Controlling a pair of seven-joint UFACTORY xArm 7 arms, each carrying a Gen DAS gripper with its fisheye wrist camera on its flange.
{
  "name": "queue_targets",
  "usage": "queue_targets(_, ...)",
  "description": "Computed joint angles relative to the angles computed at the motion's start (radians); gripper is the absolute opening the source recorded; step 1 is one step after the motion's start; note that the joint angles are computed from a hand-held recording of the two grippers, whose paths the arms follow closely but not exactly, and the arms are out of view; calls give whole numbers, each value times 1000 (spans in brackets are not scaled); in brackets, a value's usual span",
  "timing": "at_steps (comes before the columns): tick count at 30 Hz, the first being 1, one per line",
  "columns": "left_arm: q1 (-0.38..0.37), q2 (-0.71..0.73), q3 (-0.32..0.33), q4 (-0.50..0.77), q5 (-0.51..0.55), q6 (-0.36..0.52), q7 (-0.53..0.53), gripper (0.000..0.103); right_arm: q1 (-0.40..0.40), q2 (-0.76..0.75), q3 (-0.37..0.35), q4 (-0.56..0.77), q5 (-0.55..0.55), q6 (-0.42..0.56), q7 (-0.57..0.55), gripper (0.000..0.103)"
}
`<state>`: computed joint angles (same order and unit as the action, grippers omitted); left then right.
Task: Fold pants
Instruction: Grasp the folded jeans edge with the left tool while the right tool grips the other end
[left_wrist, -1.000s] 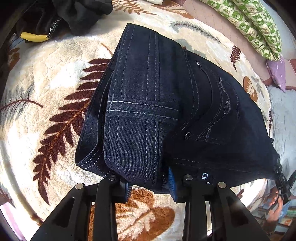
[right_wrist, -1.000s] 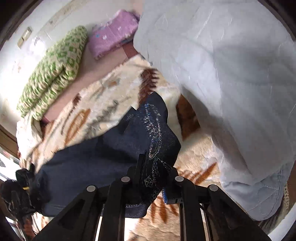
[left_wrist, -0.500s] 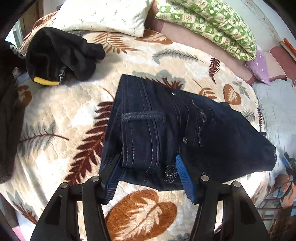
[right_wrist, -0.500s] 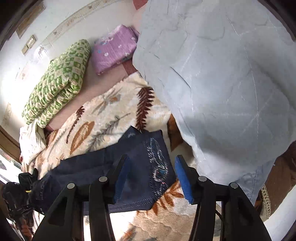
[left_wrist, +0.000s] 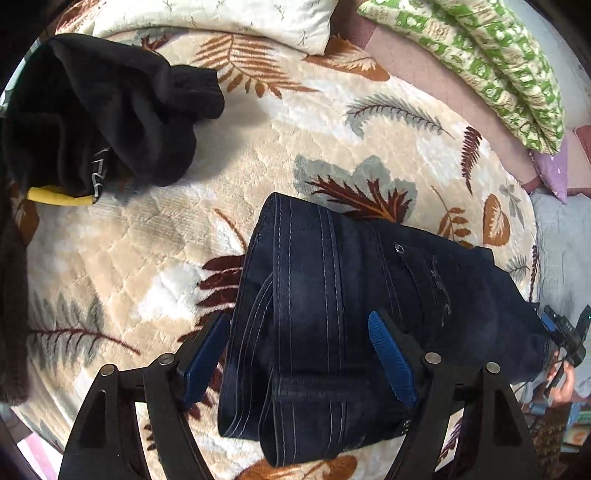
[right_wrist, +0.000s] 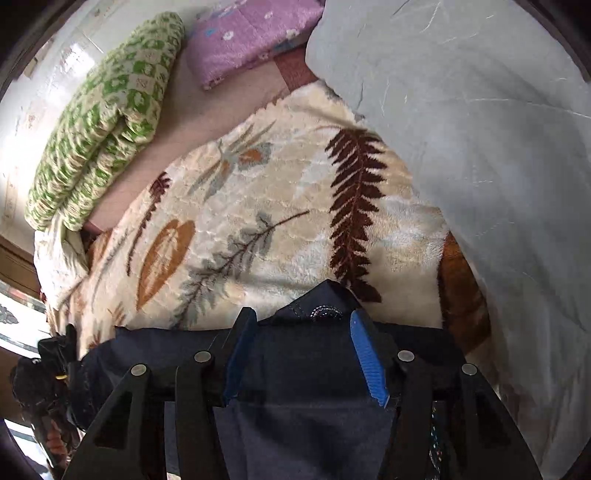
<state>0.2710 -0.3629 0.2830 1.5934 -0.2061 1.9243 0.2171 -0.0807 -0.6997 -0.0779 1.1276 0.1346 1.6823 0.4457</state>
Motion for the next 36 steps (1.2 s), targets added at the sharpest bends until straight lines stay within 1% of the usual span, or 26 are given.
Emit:
queue_targets(3,1,28,-6,-25,-16,-17,-22,78,17,29,26,-20,-57,0,-55,55)
queue_targets(4,2,36,-4,-31,-30,-21,-26,80,17,34,30,-28,-65,-2,-59,55)
queue_targets(6,9,52,10,-35,-77,-23,-33,81,15,40,25,-47,-53,-7,-58,55)
queue_targets(8,15,70,20,-33,-117,-13,-35,82,20,47,26,-55,-57,1,-75,51)
queue_targets(9,18,76,18,-33,-124,-14,-33,82,24,50,27,-55,-58,4,-87,44)
queue_targets(10,20,79,15,-34,-130,-17,-30,83,26,47,27,-59,-55,1,-95,33)
queue_targets(12,22,86,9,-38,-141,-17,-22,82,24,44,24,-62,-43,-2,-97,21)
queue_targets(13,25,86,6,-44,-147,-22,-27,80,22,40,29,-62,-45,-5,-93,19)
queue_targets(15,32,71,-9,-65,-137,-58,-56,60,22,33,41,-59,-53,-16,-88,14)
queue_targets(16,32,70,-8,-68,-140,-57,-64,48,20,28,47,-58,-58,-22,-79,13)
queue_targets(18,33,39,-26,-92,-109,-74,-94,34,11,19,54,-58,-65,-30,-51,11)
queue_targets(19,30,14,-36,-107,-80,-90,-92,25,7,13,57,-56,-70,-31,-35,10)
queue_targets(21,24,-36,-33,-117,-64,-96,-97,21,0,4,61,-41,-79,-38,-8,10)
queue_targets(22,20,-62,-28,-119,-54,-100,-93,16,-4,-2,61,-27,-84,-47,5,9)
queue_targets(24,12,-115,-33,-136,-2,-143,-74,16,-11,-10,56,-7,-92,-80,25,9)
queue_targets(25,11,-132,-38,-153,31,-175,-70,15,-13,-9,54,-5,-97,-84,30,9)
queue_targets(26,11,-133,-38,-159,56,-187,-78,15,-14,-1,50,-10,-100,-78,34,9)
queue_targets(28,7,-102,2,-157,23,-161,-106,15,-21,7,57,-42,-120,-78,48,9)
queue_targets(29,8,-95,9,-163,17,-156,-116,15,-22,7,57,-66,-117,-88,60,9)
queue_targets(33,0,-103,-22,-187,66,-177,-104,16,-25,15,66,-136,-129,-120,95,9)
queue_targets(36,-9,-127,-26,-175,74,-178,-95,15,-41,7,38,-132,-94,-172,142,8)
